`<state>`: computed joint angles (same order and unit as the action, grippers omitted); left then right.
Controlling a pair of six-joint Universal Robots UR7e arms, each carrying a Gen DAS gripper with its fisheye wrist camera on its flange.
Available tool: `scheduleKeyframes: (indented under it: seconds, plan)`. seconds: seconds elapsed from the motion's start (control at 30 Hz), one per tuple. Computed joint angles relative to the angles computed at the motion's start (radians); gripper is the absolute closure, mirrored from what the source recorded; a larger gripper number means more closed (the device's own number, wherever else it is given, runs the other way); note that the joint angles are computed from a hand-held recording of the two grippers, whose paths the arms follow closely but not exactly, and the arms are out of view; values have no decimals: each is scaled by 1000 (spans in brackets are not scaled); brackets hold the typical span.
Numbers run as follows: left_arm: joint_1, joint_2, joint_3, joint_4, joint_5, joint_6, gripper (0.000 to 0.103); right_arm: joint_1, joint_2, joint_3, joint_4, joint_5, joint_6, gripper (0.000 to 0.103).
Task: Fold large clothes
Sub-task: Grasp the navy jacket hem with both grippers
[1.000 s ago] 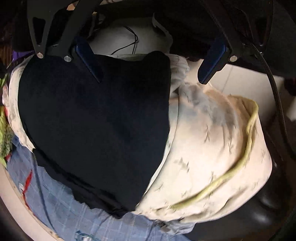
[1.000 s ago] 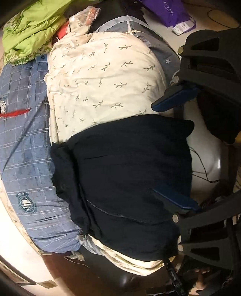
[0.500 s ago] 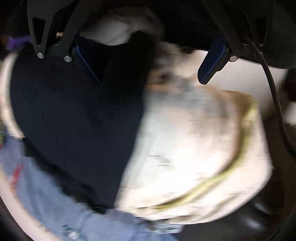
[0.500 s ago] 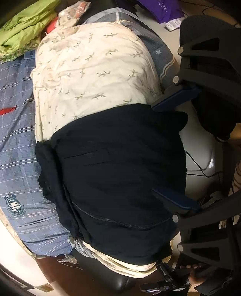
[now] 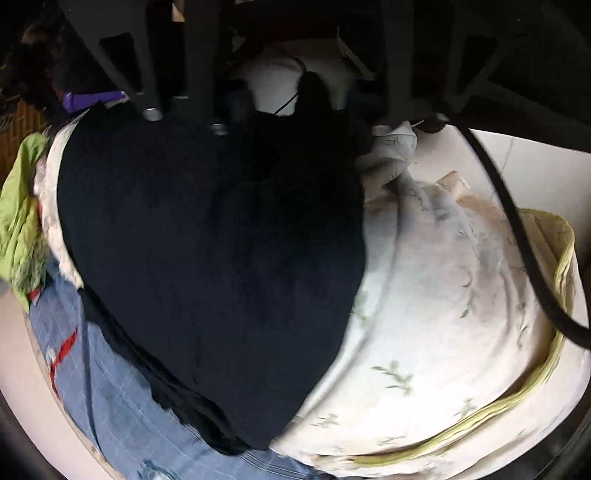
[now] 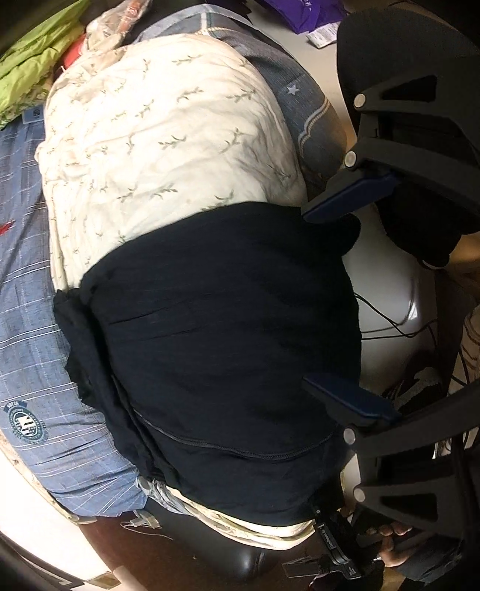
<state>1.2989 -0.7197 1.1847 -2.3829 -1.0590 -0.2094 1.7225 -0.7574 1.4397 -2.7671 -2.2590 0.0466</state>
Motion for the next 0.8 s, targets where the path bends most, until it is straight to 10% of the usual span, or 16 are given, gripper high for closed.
scheduleKeyframes:
  seconds: [0.1, 0.8]
  plan:
    - [-7, 10, -17, 31, 16, 4, 96, -9, -9, 12, 10, 19, 17, 20]
    - [-11, -33, 22, 27, 13, 5, 97, -110, -6, 5, 52, 154, 81, 21]
